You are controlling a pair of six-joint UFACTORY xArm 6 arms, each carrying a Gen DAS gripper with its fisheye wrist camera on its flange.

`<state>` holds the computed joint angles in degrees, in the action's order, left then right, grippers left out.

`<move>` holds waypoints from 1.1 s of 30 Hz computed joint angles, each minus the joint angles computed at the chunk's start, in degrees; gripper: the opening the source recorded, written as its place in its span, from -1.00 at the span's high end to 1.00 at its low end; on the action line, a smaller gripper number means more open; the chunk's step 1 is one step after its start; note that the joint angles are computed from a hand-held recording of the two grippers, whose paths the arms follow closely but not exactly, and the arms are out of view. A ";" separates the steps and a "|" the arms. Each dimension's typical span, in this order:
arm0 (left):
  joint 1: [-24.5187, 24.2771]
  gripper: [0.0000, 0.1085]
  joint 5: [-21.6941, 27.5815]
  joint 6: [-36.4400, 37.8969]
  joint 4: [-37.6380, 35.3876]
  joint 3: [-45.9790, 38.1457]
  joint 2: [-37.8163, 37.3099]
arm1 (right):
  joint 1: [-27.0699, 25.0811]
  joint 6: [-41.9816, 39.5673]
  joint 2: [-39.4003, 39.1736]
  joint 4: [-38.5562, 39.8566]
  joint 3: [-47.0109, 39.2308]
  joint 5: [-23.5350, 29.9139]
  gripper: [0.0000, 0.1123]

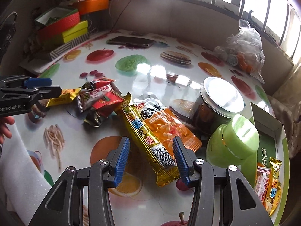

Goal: Organize snacks
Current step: 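Grasp the yellow peanut candy with the left tool while the right grasps the gold wafer bar, then carry the peanut candy with the left tool while the right carries the wafer bar to the box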

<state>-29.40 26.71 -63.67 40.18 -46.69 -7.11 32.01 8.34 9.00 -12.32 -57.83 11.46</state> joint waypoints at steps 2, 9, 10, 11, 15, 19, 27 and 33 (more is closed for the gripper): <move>0.50 -0.11 -0.27 2.07 -1.37 -0.44 0.95 | -0.04 0.68 0.66 -1.67 -0.65 0.58 0.16; 1.42 -0.11 0.79 7.65 -4.66 -1.63 3.29 | 0.03 2.64 2.03 -4.28 -1.62 0.61 0.12; 1.67 -0.11 0.30 8.87 -5.93 -1.63 3.54 | 0.01 2.83 2.17 -4.21 -1.80 0.61 0.12; 1.88 -0.11 -0.15 9.90 -6.92 -1.67 3.85 | 0.03 3.07 2.27 -4.32 -1.96 0.69 0.12; 1.86 -0.11 -0.20 10.61 -7.89 -2.19 4.97 | 0.25 2.75 2.55 -3.64 -2.37 0.89 0.12; 2.10 -0.11 -0.56 9.16 -8.24 -2.25 5.13 | 0.15 3.45 2.57 -2.57 -2.25 0.55 0.21; 1.94 0.29 0.59 6.54 -7.52 -2.56 4.94 | 0.36 5.09 1.61 -3.01 -0.76 -0.80 0.60; 1.74 0.54 -0.22 4.09 -7.46 -2.09 4.57 | 0.73 2.63 0.33 1.57 1.28 -2.73 0.62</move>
<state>-27.66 26.49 -59.58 32.73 -48.78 -2.55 32.73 10.97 9.33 -10.75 -56.56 8.74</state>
